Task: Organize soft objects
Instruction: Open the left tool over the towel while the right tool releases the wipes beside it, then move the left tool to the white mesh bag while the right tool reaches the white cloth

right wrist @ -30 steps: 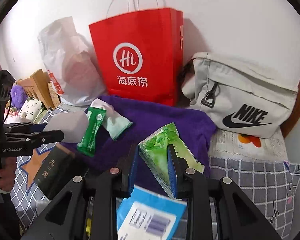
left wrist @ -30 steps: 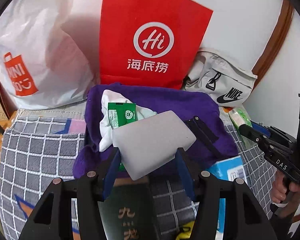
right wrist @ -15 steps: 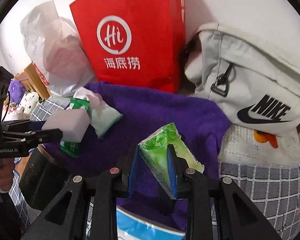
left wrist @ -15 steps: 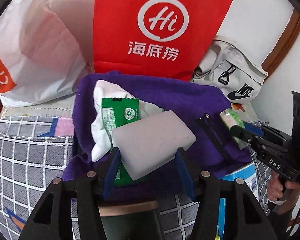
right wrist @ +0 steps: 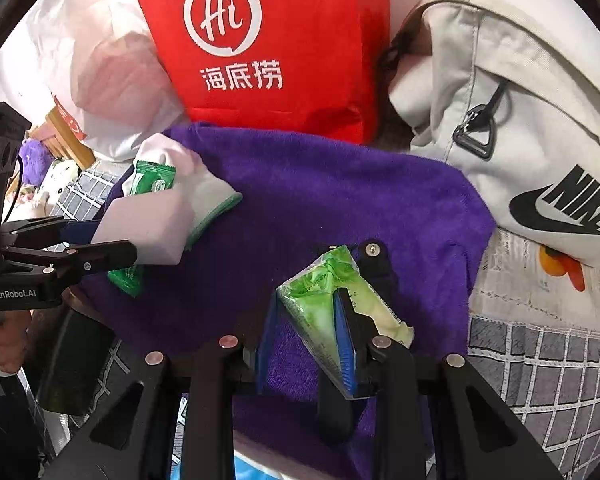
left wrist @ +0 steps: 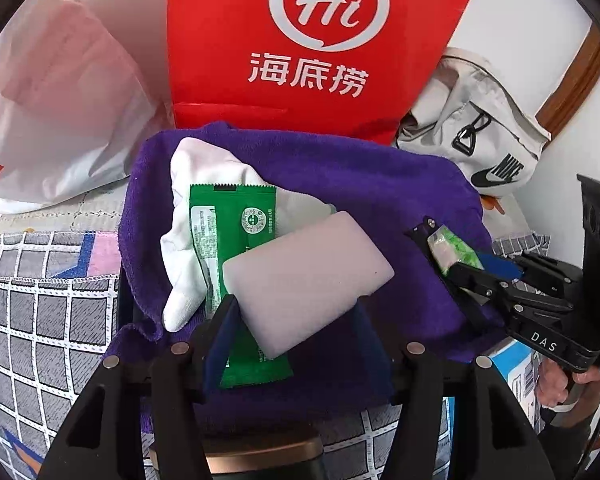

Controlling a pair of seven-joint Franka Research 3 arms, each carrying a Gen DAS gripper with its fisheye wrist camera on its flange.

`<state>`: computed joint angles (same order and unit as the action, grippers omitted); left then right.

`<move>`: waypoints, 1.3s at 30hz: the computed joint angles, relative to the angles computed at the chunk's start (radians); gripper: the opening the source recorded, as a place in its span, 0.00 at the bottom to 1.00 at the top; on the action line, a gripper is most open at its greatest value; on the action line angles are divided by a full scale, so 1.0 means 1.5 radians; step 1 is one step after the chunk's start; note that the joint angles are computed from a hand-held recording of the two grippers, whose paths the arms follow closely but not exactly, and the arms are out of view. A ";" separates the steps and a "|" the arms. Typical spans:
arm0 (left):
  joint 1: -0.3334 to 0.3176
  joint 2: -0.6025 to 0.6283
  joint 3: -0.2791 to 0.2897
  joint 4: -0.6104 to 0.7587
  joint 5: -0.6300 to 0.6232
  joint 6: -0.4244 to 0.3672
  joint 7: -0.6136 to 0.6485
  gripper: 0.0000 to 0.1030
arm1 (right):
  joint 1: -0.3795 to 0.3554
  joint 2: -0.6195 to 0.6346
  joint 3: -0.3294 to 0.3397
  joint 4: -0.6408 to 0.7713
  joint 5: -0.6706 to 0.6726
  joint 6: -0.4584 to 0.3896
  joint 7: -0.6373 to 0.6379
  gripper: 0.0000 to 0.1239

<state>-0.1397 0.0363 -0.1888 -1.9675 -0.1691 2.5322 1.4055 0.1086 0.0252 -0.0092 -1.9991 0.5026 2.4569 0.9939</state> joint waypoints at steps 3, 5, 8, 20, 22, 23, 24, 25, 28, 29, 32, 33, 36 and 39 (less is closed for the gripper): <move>0.000 0.003 0.000 0.002 0.000 -0.006 0.002 0.56 | -0.002 0.007 0.000 0.008 0.017 -0.021 -0.007 0.26; 0.001 0.003 -0.001 0.002 -0.007 -0.007 0.008 0.57 | -0.002 0.011 0.001 0.012 0.031 -0.030 -0.018 0.31; 0.003 0.004 -0.002 0.004 -0.039 -0.016 0.022 0.63 | 0.000 0.000 0.003 0.002 0.044 -0.015 -0.035 0.43; -0.009 -0.101 0.010 -0.077 -0.004 -0.002 -0.025 0.68 | 0.022 -0.137 -0.009 -0.101 0.087 0.035 -0.055 0.58; -0.013 -0.138 0.014 -0.111 0.010 0.017 -0.039 0.68 | 0.030 -0.173 -0.012 -0.132 0.095 0.033 -0.058 0.58; -0.017 -0.153 0.017 -0.124 0.015 0.021 -0.044 0.68 | 0.033 -0.187 -0.013 -0.143 0.096 0.031 -0.055 0.58; -0.020 -0.170 0.020 -0.138 0.019 0.023 -0.049 0.68 | 0.036 -0.201 -0.014 -0.155 0.096 0.029 -0.051 0.58; -0.024 -0.183 0.023 -0.149 0.022 0.023 -0.053 0.68 | 0.040 -0.224 -0.013 -0.174 0.095 0.027 -0.045 0.58; -0.039 -0.238 0.036 -0.196 0.019 0.026 -0.060 0.68 | 0.050 -0.281 -0.014 -0.223 0.092 0.022 -0.032 0.58; -0.040 -0.260 0.036 -0.215 0.026 0.025 -0.069 0.68 | 0.053 -0.298 -0.015 -0.237 0.089 0.020 -0.027 0.58; -0.034 -0.319 0.028 -0.261 0.074 0.015 -0.109 0.68 | 0.048 -0.366 0.000 -0.294 0.052 0.029 0.003 0.58; -0.037 -0.339 0.031 -0.277 0.080 0.012 -0.116 0.68 | 0.049 -0.386 0.001 -0.311 0.041 0.029 0.007 0.58; -0.051 -0.393 0.042 -0.324 0.086 0.003 -0.135 0.68 | 0.054 -0.451 -0.010 -0.361 0.027 0.016 0.020 0.58; -0.060 -0.446 0.049 -0.374 0.091 -0.003 -0.157 0.68 | 0.047 -0.518 -0.021 -0.410 0.014 -0.009 0.035 0.50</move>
<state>-0.2295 -0.6329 -0.1160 -2.5278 -0.0324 2.5269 1.1701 0.1787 -0.7523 -0.0413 -2.6141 0.5238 2.4436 1.0468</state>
